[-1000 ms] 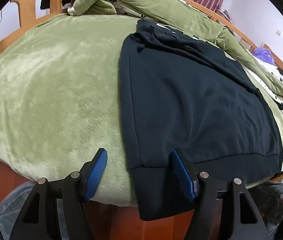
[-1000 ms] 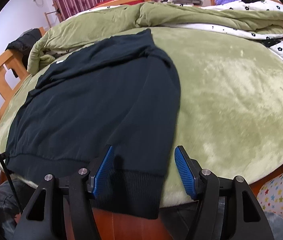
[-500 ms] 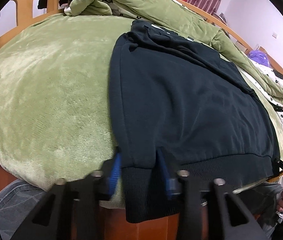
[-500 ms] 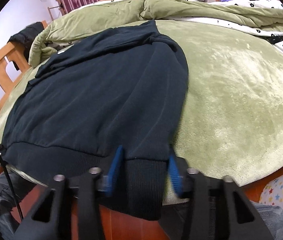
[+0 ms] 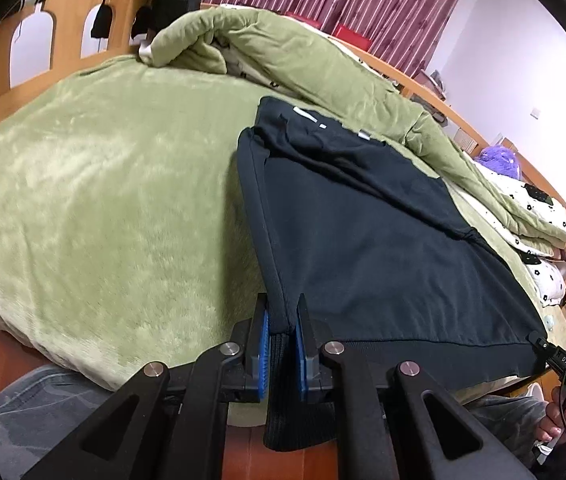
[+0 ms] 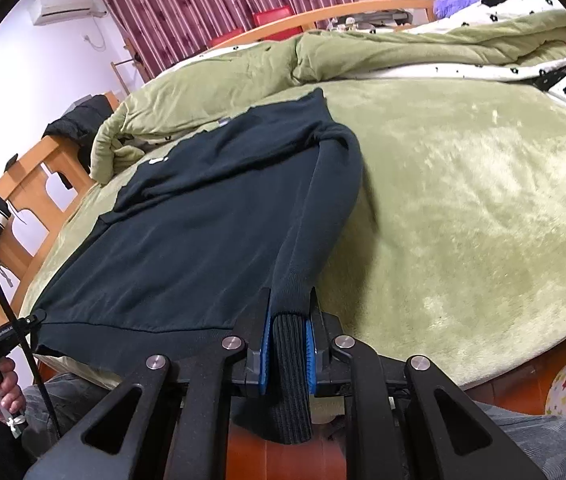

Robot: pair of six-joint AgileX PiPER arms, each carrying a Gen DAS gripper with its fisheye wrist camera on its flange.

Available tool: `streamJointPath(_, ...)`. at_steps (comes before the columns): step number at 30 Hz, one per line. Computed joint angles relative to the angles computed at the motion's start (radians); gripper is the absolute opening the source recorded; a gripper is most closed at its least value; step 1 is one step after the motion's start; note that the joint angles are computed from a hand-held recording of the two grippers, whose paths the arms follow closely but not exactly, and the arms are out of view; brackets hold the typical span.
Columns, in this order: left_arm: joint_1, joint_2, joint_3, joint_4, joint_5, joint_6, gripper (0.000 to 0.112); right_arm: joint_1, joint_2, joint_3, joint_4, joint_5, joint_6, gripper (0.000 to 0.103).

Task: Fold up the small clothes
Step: 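Lift the held hem with both grippers and fold it toward the collar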

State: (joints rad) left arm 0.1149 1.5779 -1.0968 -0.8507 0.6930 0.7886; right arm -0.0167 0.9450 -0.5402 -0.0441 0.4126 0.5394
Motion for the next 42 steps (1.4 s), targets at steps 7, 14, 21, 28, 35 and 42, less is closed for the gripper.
streamJointPath(7, 0.046, -0.070, -0.014, -0.021, 0.069, -0.002, 0.010, 0.036, -0.117, -0.052, -0.036, 0.111, 0.039, 0.013)
streamJointPath(14, 0.068, -0.137, -0.011, -0.002, 0.102, -0.013, 0.010, 0.081, -0.239, -0.059, -0.061, 0.210, 0.079, 0.013)
streamJointPath(21, 0.039, -0.139, -0.074, 0.064, 0.104, -0.110, 0.010, 0.163, -0.228, -0.117, -0.174, 0.260, 0.231, 0.013)
streamJointPath(28, 0.008, -0.053, -0.251, 0.113, 0.119, -0.216, 0.011, 0.038, -0.130, -0.242, -0.040, 0.225, 0.079, 0.014)
streamJointPath(35, -0.065, 0.096, -0.513, 0.227, 0.132, -0.366, 0.011, -0.097, 0.061, -0.415, 0.134, 0.182, -0.107, 0.014)
streamJointPath(42, -0.132, 0.317, -0.890, 0.384, 0.221, -0.545, 0.011, -0.149, 0.320, -0.651, 0.203, 0.175, -0.193, 0.014)
